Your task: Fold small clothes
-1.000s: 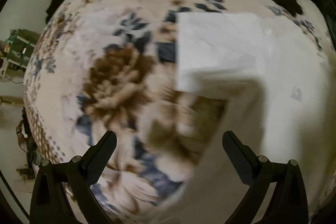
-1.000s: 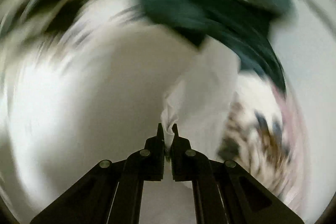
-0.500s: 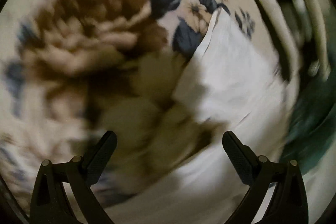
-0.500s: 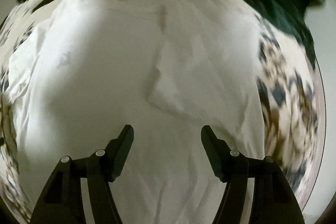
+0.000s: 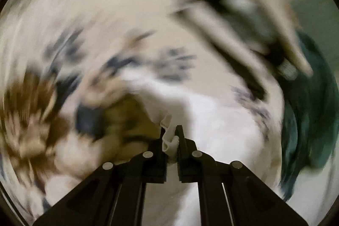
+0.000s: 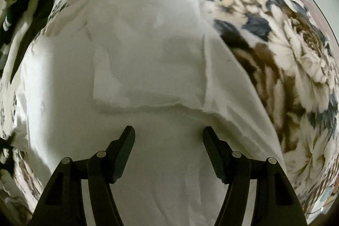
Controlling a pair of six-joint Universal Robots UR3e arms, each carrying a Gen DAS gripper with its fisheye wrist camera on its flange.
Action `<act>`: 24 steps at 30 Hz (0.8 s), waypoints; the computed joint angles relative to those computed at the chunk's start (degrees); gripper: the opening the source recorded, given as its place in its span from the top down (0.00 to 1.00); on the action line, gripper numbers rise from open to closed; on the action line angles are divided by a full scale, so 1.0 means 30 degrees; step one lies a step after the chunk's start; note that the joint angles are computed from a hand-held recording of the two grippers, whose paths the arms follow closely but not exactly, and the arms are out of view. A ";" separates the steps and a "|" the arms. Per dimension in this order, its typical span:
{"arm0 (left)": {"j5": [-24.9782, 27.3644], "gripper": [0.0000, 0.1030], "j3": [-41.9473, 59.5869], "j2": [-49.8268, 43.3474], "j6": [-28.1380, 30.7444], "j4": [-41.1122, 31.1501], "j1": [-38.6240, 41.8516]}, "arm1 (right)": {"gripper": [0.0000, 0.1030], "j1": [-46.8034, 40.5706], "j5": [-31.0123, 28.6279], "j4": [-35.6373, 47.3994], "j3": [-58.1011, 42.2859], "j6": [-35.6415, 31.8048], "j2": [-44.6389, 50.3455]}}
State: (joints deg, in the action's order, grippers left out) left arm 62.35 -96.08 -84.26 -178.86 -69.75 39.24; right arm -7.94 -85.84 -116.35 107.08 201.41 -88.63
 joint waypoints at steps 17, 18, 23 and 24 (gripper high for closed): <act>0.1491 0.05 0.4295 -0.2199 0.6137 -0.5359 -0.6569 | 0.33 -0.7673 0.2391 0.6033 0.1626 -0.7094 -0.6801; 0.2063 0.05 0.4363 -0.2615 0.5732 -0.4587 -0.6803 | 0.33 -0.8056 0.2447 0.6195 0.1627 -0.7437 -0.7097; 0.6803 0.05 0.4988 -0.6293 0.5066 -0.1593 -0.9098 | 0.33 -0.8273 0.1612 0.5863 0.0236 -0.7661 -0.5571; 0.7105 0.05 0.5045 -0.6604 0.5352 -0.1917 -0.9302 | 0.33 -0.8158 0.1419 0.6043 -0.0065 -0.7666 -0.5383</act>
State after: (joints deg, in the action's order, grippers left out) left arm 83.67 -80.95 -104.08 -162.80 -75.50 11.33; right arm -32.41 -81.58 -98.22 106.88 178.42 -104.78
